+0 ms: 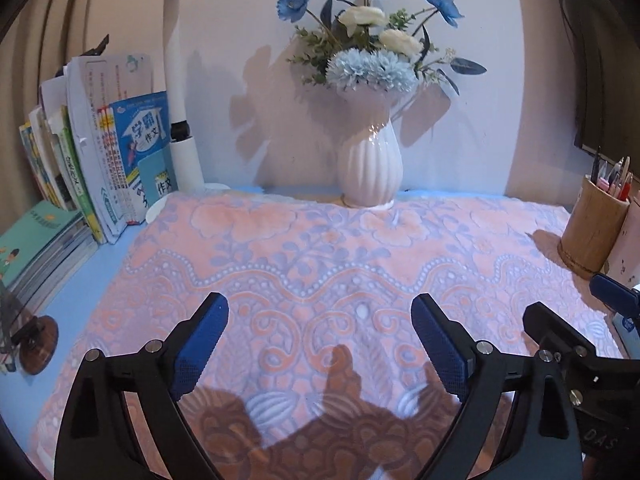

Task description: Organize soft objects

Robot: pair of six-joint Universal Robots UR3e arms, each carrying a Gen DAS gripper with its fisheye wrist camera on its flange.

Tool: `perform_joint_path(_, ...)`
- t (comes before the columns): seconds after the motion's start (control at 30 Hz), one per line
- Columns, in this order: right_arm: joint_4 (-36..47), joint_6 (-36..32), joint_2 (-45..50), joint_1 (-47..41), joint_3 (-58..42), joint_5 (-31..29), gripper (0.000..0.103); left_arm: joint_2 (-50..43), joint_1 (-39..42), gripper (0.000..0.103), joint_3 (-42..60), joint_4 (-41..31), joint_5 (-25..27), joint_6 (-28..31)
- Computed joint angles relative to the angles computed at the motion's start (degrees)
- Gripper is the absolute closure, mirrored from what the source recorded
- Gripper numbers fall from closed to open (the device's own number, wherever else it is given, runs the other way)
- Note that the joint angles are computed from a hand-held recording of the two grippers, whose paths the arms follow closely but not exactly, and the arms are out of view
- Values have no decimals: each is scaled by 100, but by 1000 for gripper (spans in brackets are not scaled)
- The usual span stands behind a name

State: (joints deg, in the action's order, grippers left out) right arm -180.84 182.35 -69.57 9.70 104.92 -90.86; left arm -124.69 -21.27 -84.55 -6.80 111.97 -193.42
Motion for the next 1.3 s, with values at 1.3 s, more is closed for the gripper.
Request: perform_joint_path(1.3,558,182,10,-96,-210,36,2,-49,97,8,274,-755,-309,-12)
